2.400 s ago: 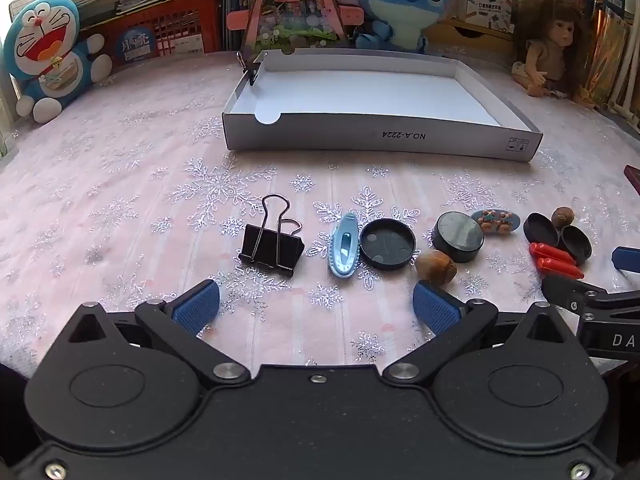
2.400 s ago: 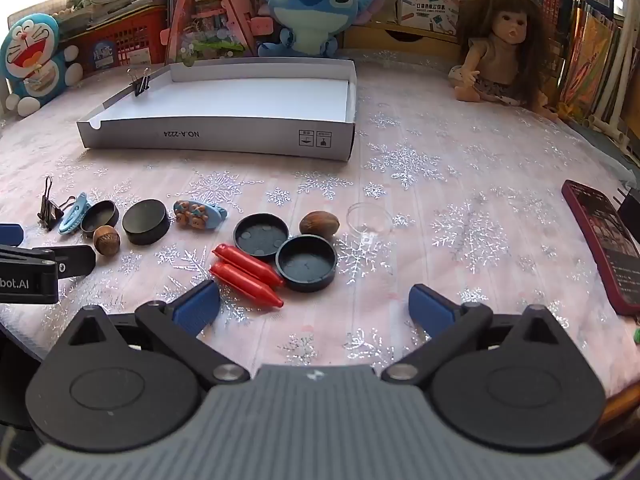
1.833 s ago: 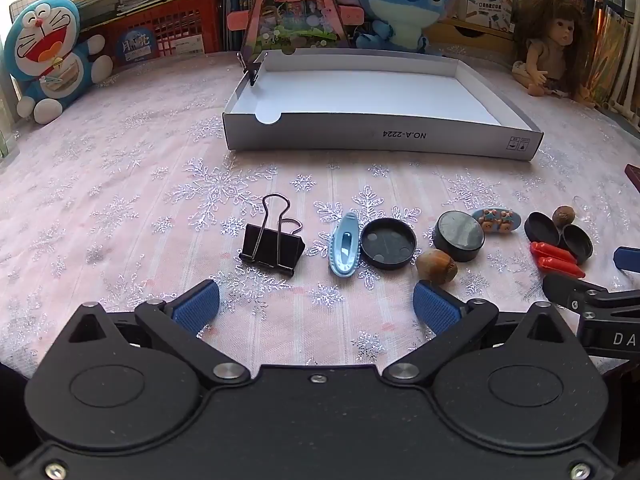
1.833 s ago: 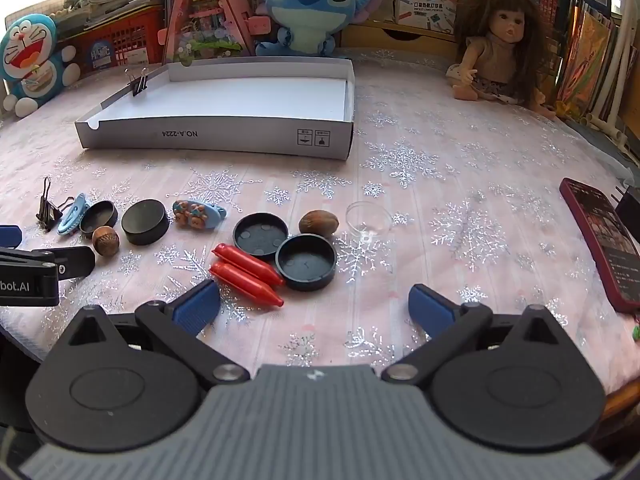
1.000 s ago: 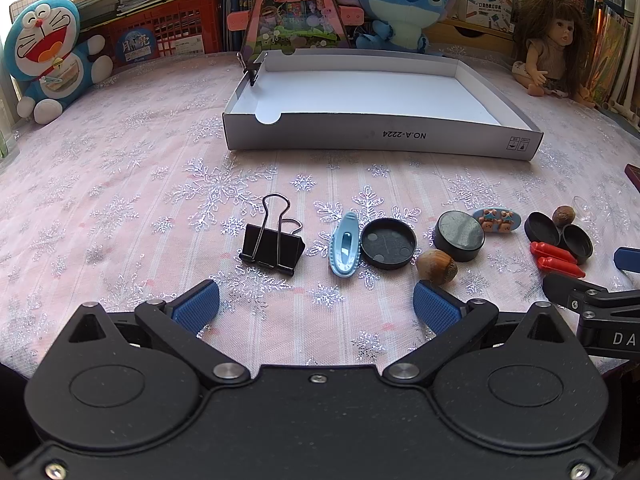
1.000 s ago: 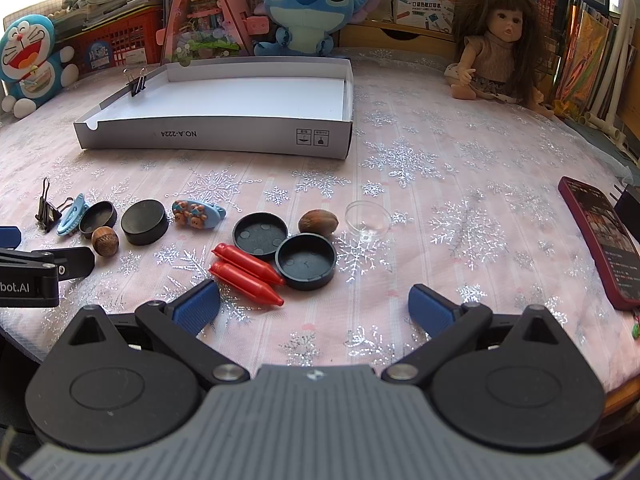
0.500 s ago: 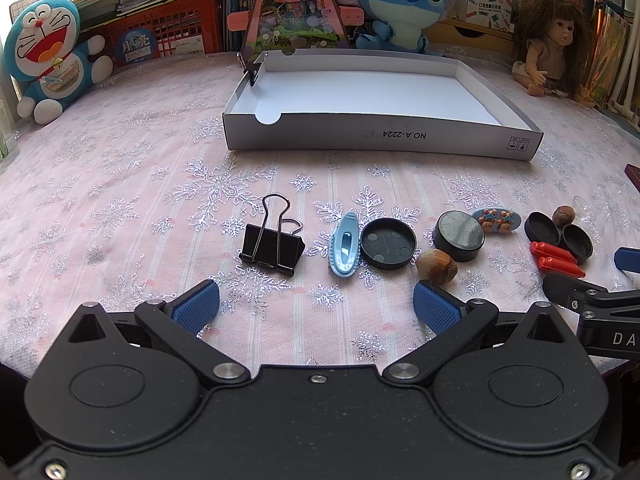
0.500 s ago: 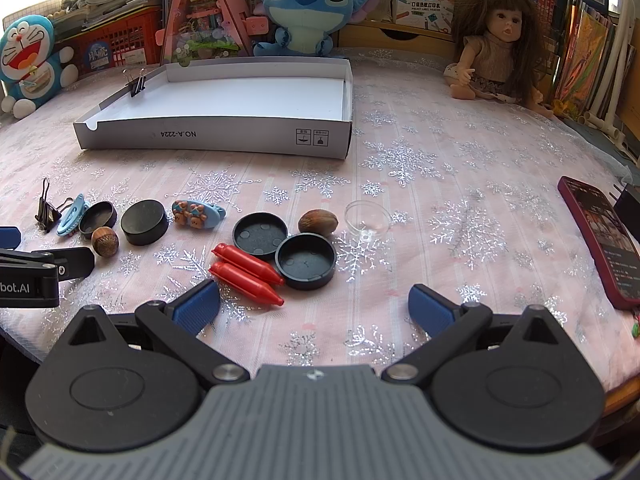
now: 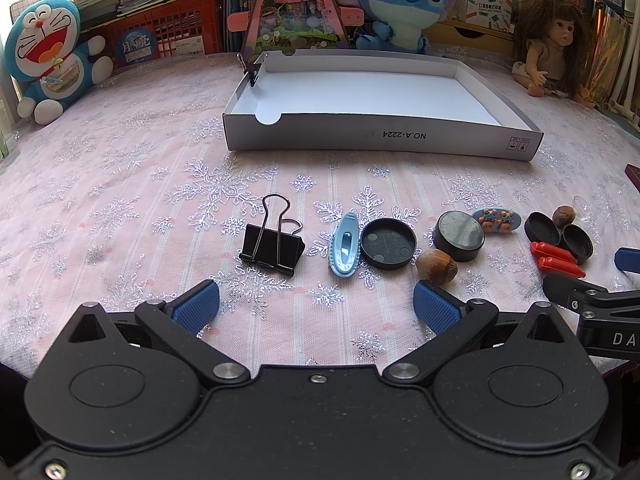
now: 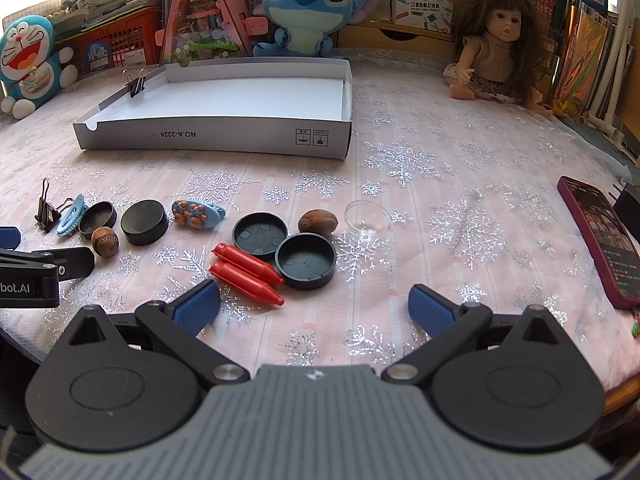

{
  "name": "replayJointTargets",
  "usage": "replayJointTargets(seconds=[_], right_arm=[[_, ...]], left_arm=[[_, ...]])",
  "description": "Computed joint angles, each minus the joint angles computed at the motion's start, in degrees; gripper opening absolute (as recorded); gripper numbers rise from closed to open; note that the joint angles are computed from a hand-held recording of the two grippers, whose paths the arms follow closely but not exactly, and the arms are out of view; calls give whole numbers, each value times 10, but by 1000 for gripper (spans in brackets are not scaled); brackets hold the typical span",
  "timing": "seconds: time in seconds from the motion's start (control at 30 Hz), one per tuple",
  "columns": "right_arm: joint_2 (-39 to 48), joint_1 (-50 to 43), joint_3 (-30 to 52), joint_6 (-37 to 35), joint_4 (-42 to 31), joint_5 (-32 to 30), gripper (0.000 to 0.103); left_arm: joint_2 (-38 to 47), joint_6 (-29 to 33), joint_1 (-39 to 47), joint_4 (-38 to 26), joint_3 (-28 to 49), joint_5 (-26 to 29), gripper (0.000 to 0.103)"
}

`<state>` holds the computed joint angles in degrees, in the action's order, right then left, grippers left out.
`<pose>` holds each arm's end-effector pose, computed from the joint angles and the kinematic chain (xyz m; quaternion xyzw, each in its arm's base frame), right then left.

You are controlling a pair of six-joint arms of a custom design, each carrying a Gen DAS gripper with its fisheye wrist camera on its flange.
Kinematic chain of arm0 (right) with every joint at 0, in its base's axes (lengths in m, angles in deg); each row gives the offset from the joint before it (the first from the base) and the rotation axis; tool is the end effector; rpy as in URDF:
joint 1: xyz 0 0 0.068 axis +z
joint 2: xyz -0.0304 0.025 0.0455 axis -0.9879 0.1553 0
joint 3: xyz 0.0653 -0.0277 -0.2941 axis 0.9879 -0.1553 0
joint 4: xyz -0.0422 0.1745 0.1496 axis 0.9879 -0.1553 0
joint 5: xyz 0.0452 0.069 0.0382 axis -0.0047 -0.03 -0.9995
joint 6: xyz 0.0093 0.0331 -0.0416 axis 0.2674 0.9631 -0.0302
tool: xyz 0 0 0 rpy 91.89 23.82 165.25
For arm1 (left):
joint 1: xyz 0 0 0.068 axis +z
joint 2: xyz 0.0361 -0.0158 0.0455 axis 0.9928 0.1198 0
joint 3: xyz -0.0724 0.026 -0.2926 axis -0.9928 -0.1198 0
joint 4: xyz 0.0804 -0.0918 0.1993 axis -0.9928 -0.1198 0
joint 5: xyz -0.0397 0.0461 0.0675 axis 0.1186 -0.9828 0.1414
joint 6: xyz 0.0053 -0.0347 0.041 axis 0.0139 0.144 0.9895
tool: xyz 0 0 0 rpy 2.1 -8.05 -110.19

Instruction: Organize rigid objects

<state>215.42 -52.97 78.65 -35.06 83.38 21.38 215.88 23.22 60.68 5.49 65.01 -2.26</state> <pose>0.2252 0.1013 0.0340 0.0983 0.9234 -0.0561 0.3667 0.2808 -0.1131 0.0268 0.1398 0.9202 -0.0500 0.3623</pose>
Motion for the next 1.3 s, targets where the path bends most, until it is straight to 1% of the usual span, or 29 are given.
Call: replayJointTargets(seconds=[0.27,0.4,0.43,0.53,0.63,0.83,0.9,0.97,1.07,1.13,1.17,1.2,1.23,1.27,1.3], right_arm=[[0,3,0,1,0,3,103],[7,-1,-1,-3,12,-2,103],[10,0,0,-2,15,-1,103],[38,-3,-22,-15,82,3,103],[71,10,-36,-18,147,23,103],[65,12,-45,-14,150,17,103],[67,10,-58,-12,174,7,103],[70,3,-77,-16,215,-10,103],[72,0,-94,-28,254,-23,103],[74,3,-103,-42,278,-29,103],[76,2,-107,-52,290,-39,103],[78,4,-110,-60,302,-50,103],[78,5,-113,-66,309,-60,103],[77,6,-114,-69,310,-70,101],[73,6,-113,-72,306,-81,100]], left_arm=[[0,1,0,0,0,0,103],[3,14,7,4,1,11,103],[-10,18,10,4,-11,15,103],[-6,23,9,9,-9,19,103],[7,31,14,36,-14,26,103],[4,37,19,32,-15,35,103],[1,44,25,32,-20,47,102],[0,49,32,41,-27,60,99],[-5,55,36,54,-38,74,90],[-7,57,35,68,-47,81,76],[-9,57,36,76,-52,86,72],[-11,57,37,81,-56,96,64],[-14,56,40,80,-59,109,61],[-18,55,44,78,-60,126,54],[-21,53,49,73,-60,145,50]])
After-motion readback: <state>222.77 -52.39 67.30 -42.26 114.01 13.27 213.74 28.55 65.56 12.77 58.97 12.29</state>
